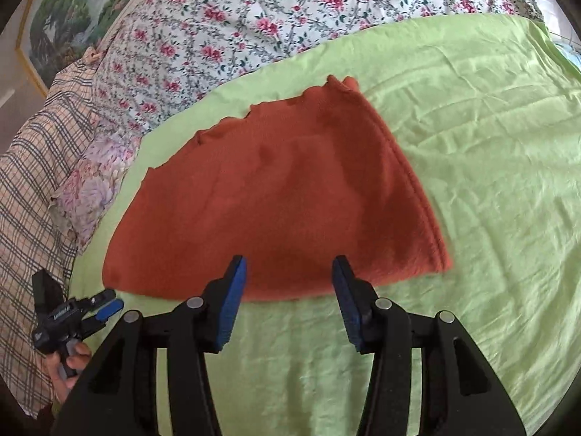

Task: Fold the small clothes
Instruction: 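Move the left gripper to a corner of the folded sweater, then grasp the folded sweater corner with the left gripper and lift it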

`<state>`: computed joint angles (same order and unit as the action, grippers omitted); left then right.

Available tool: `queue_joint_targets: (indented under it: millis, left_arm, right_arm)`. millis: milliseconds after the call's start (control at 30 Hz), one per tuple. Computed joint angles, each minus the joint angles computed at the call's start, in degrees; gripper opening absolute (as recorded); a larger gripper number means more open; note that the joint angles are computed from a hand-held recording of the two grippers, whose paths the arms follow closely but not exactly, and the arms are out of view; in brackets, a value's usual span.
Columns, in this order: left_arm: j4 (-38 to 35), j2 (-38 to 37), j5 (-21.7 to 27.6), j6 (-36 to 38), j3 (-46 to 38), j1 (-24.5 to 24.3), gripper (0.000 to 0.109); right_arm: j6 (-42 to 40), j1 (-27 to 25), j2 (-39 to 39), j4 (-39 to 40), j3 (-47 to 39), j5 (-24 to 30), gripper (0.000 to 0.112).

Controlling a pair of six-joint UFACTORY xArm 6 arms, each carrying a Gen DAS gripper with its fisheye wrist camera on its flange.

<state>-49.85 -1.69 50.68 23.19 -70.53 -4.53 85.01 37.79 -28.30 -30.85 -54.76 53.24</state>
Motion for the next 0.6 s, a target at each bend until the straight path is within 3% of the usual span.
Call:
queue_joint_targets:
  millis: [300, 367, 500, 600]
  left_arm:
    - [2.87, 8.42, -7.70, -6.88, -8.65, -2.01, 0.060]
    - [5.15, 9.67, -9.60, -8.79, -9.99, -2.58, 0.050]
    - [7.78, 11.08, -10.70, -9.79, -11.72, -3.24, 0.020]
    - [10.31, 9.87, -13.01, -9.19, -11.39, -4.70, 0.013]
  right_arm:
    - [-2.04, -1.43, 1.85, 2.03, -0.38, -4.65, 0.052]
    - [-2.81, -2.67, 1.79, 2.73, 0.18, -6.21, 0.052]
    - [-3.96, -4.34, 1.71, 3.82, 0.97, -8.04, 0.052]
    - [-6.70, -7.11, 1.54, 6.17, 1.97, -11.29, 0.052]
